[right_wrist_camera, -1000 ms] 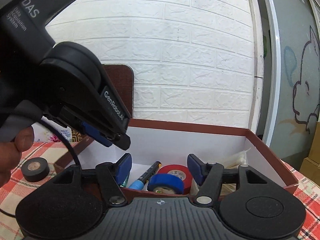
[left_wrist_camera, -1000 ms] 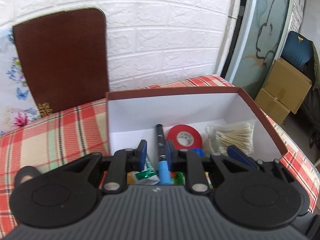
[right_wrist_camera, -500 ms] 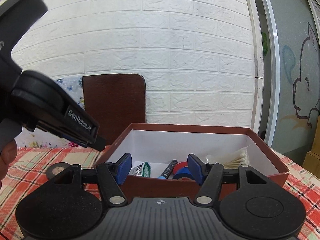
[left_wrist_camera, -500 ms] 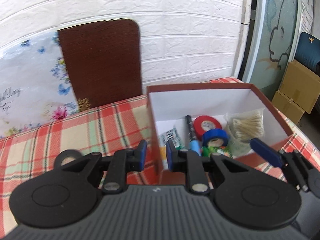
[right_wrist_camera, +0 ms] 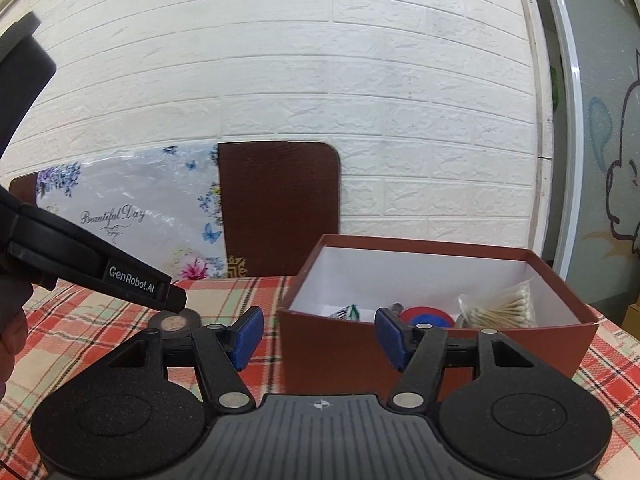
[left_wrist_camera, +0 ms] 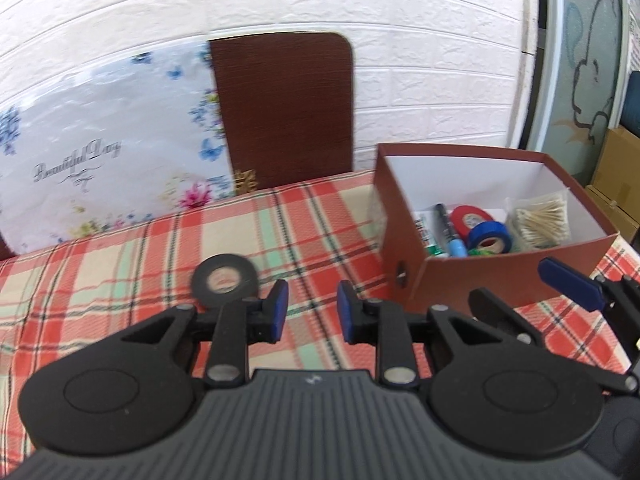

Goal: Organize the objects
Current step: 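Move the left gripper back toward the black tape roll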

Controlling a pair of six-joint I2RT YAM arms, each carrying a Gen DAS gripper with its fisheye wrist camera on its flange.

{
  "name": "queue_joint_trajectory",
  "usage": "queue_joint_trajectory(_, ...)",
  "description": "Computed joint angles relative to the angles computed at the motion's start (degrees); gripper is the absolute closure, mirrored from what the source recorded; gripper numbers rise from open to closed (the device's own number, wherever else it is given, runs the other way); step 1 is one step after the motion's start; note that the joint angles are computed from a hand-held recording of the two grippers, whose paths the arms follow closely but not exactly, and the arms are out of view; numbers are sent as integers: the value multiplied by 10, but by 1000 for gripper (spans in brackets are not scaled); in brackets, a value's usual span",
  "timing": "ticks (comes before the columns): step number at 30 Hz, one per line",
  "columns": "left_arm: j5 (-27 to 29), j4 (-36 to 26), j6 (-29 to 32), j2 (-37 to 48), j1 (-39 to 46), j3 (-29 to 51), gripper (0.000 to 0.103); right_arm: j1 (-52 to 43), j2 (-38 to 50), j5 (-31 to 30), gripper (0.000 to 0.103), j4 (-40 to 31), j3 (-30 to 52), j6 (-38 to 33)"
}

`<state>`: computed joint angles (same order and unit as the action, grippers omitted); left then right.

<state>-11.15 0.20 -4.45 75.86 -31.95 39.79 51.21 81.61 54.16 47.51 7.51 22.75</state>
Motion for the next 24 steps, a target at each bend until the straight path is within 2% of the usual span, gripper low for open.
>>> queue_joint_trajectory(11, 66, 22, 21, -49, 130, -72, 74, 81, 83, 35, 43, -75, 92, 26)
queue_joint_trajectory(24, 153, 65, 71, -29, 303, -103, 74, 123, 190, 26, 43, -133, 224, 5)
